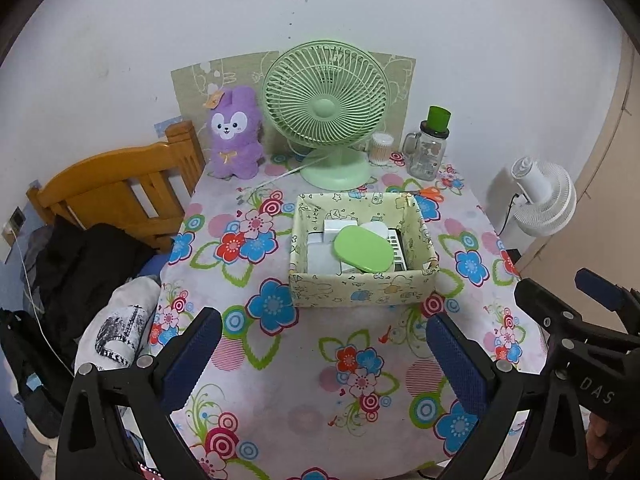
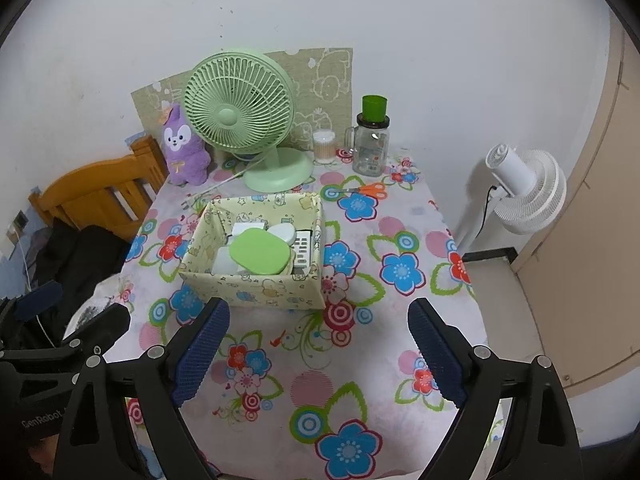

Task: Organize rigid objects

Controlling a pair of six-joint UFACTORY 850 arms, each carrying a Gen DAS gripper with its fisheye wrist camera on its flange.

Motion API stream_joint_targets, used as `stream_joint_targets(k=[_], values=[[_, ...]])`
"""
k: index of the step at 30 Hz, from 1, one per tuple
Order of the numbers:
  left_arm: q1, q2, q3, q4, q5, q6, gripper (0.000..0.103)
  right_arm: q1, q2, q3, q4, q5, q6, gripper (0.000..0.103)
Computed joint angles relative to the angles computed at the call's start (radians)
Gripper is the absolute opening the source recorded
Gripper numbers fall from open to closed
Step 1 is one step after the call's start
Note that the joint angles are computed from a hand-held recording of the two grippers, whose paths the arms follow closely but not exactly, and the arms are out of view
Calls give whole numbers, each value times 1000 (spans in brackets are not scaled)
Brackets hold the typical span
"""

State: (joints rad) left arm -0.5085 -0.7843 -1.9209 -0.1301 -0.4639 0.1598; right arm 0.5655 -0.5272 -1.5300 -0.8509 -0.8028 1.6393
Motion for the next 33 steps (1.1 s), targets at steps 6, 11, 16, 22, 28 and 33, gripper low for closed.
stream_joint_targets(k=[6,11,16,22,28,33], values=[[-3,11,17,-14,16,19,103,3,0,-2,-12,-15,12,94],[-7,12,20,43,19,-30,103,1,1,-2,-6,-10,10,94],[-7,14,22,63,21,-46,103,0,-1,-4,-1,-7,5,94],[-2,13,23,56,18,-44,103,1,-7,-11,1,-7,3,94],[-2,20,34,78,30,-61,103,1,-11,-12,-3,-1,7,94],[-1,15,27,74,20,-59,103,2,-12,-12,-1,-2,6,94]])
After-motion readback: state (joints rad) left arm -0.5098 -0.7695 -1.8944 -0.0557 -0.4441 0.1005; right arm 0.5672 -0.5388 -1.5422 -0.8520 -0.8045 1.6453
